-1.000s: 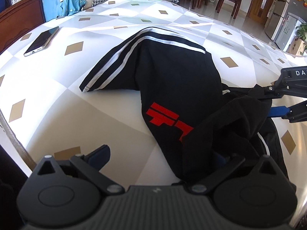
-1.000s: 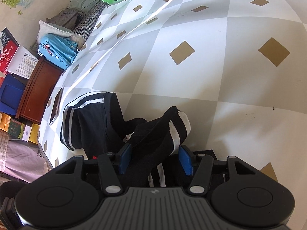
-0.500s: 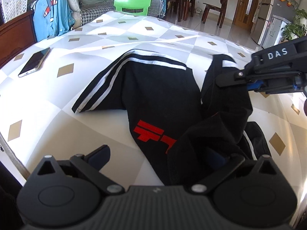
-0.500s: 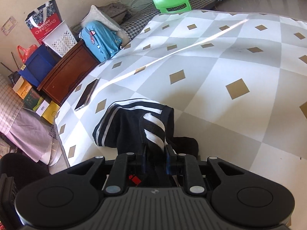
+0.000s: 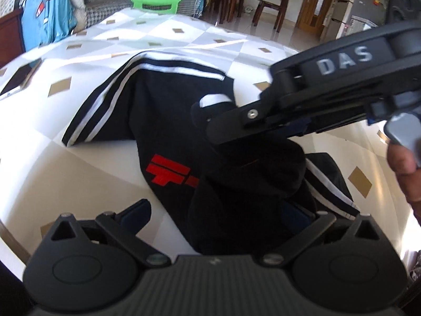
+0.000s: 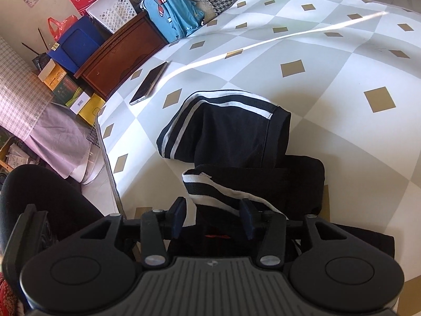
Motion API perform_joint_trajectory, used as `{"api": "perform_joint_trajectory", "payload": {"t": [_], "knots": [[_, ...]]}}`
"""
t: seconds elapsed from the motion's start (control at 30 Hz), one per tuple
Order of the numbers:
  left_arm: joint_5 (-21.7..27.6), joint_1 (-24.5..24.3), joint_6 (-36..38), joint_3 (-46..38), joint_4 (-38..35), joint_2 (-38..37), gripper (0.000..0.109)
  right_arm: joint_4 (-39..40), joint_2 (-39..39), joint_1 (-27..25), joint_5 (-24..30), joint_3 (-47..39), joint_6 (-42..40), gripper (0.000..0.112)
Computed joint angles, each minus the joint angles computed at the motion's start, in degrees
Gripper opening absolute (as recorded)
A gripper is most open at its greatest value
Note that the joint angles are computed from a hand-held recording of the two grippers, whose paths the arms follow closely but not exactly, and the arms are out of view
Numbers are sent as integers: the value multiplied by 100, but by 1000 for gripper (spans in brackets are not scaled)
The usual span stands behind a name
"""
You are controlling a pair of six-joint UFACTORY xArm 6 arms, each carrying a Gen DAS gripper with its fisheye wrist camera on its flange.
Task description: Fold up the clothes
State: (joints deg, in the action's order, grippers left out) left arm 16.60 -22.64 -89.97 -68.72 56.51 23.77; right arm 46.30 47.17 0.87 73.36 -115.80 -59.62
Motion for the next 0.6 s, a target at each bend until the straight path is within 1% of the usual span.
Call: {"api": "perform_joint_trajectory", "payload": {"t": [0.13, 0.3, 0.47, 0.6], "knots": [[-165, 95, 128, 23, -482, 89, 103, 113, 99, -106, 226, -249, 202, 50], [-251, 133, 183, -34, -637, 173, 103, 514, 210, -323, 252, -522, 434, 52], [-400, 193, 319, -68, -924, 260, 103, 478, 431, -454, 42, -834, 939, 53], [-402, 209, 398, -146, -1004, 334, 103, 96, 445, -431, -422, -782, 993, 53]]}}
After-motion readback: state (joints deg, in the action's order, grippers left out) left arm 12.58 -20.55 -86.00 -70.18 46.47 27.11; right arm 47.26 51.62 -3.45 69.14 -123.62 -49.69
